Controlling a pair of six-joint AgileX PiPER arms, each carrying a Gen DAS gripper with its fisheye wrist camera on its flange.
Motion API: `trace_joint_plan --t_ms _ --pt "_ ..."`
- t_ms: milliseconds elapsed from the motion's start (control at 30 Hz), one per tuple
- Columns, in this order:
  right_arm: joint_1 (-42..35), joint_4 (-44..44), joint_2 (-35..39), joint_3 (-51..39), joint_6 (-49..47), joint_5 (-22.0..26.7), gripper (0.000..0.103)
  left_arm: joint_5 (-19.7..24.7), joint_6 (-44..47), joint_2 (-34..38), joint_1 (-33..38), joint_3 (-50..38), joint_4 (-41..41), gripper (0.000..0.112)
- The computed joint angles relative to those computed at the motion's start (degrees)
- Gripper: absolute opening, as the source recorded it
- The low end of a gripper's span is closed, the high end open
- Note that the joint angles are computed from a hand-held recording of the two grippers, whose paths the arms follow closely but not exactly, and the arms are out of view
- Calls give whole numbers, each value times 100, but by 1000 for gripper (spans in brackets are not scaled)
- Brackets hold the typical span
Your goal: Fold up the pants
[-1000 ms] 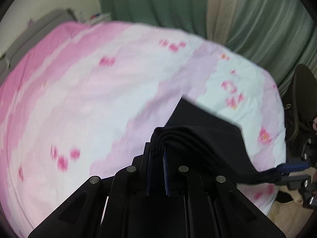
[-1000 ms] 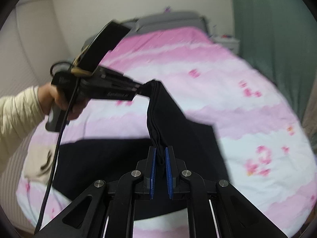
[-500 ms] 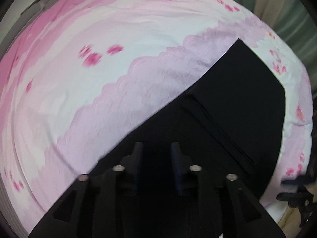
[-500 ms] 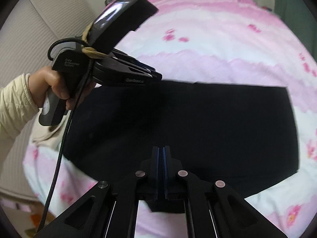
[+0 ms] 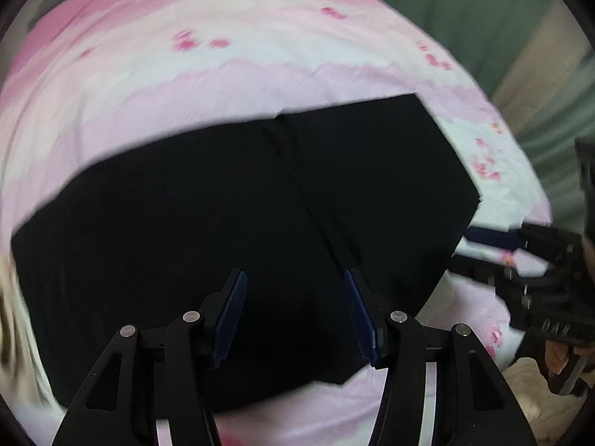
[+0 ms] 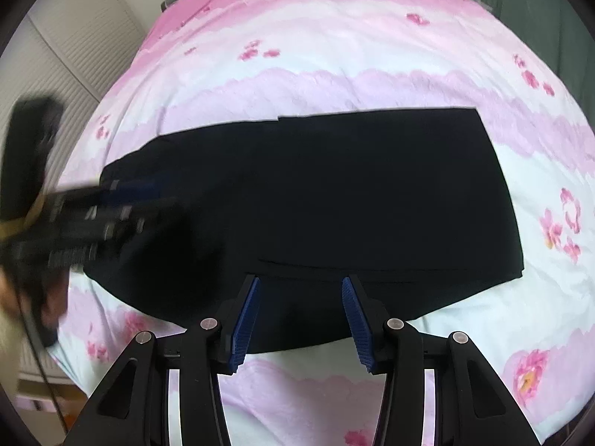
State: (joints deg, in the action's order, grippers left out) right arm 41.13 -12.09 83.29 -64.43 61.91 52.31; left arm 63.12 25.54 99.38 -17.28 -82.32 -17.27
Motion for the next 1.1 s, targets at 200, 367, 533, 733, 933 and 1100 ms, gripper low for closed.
trace_joint_plan --t_ms 200,367,533,733,933,1100 --pt "-272 403 609 -181 -1152 -585 47 -342 -2387 -802 -375 1203 754 61" --pt "-622 1153 1288 -553 -2488 -793 47 -438 -4458 -963 -701 1304 1219 70" --pt "-816 1638 1813 -837 -3435 -714 47 -196 -5546 -1105 -1026 1232 1758 73" --pt "-792 1627 2084 -1037 -3805 -708 41 89 -5907 -1591 -1066 1547 1871 76" --pt "-797 1721 1986 -963 -3887 -808 12 279 -5733 -1635 -1082 1399 1917 76" --pt "-575 1603 1727 -1049 -3610 -818 11 384 -5256 -1678 -976 1336 1808 76"
